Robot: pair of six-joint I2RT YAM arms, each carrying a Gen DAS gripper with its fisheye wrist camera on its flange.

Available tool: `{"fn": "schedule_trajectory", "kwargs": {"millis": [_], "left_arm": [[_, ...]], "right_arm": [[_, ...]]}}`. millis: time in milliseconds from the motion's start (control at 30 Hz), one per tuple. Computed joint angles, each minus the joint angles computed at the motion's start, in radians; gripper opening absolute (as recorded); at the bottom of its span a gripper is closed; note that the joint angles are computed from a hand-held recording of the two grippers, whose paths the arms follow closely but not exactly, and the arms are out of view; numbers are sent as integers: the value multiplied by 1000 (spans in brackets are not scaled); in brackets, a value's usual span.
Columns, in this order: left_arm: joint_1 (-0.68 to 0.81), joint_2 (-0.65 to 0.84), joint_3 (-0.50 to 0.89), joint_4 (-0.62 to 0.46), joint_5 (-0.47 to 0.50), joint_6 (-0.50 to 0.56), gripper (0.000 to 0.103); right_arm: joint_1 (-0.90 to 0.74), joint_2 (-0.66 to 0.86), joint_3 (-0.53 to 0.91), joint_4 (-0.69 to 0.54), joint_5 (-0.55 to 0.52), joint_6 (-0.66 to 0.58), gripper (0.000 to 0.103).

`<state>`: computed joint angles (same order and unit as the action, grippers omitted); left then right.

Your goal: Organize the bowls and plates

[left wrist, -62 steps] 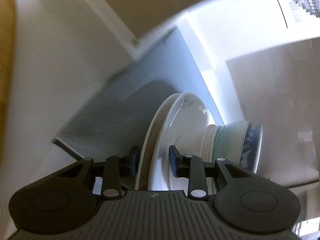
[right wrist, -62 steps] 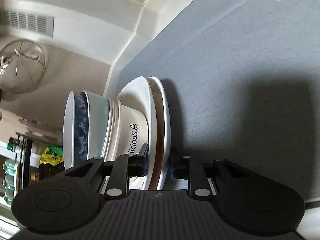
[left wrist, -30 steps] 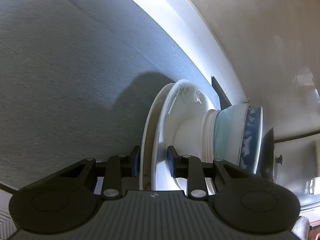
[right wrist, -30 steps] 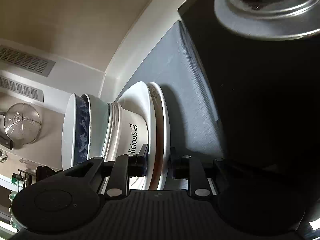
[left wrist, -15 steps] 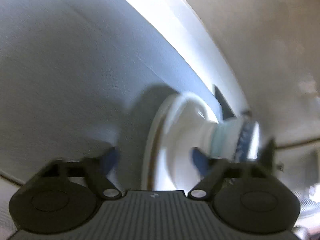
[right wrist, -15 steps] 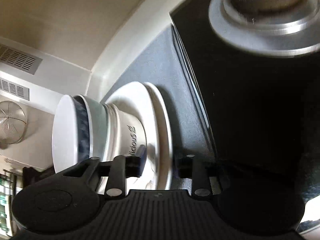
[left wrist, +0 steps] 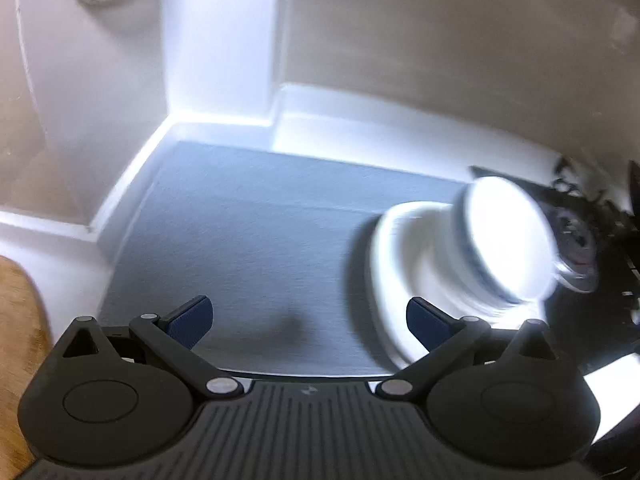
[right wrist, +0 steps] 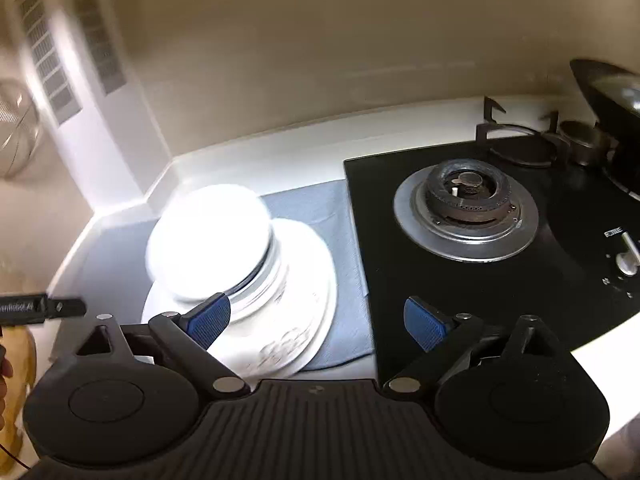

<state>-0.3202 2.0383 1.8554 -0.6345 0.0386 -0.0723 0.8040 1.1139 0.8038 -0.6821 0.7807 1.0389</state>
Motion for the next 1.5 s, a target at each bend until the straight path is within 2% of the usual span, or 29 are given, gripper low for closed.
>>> {"fn": "schedule_trajectory", "kwargs": {"millis": [100,200,300,533,900,1100,1200,1500], "left_arm": [[-15,-5,-4,-19,13,-45,103],[-51,16,51,-88,-55,-23,103],[-123,-3,27,-67,-174,-8,103],[-166,-55,4,-83,-221,-18,103],[-184,-128,-91,-71,-222,-2,103],[-197,-185,-173,-1,-224,3,103],[-194,-208,-200,13,-177,27,103],[-227,-218,-208,26,-135,78,103]], "right_arm": [[49,63,61,-61,7,9,95],[100,96,112,-158,65,59,98],[130,100,132,-188,85,87,98],[130,111,171,-185,65,93,98],[228,178,210,-294,88,218,98],[277,204,232,-369,104,304,98],[292,214,240,-395,104,339,98],[328,228,260,-460,123,416,98]]}}
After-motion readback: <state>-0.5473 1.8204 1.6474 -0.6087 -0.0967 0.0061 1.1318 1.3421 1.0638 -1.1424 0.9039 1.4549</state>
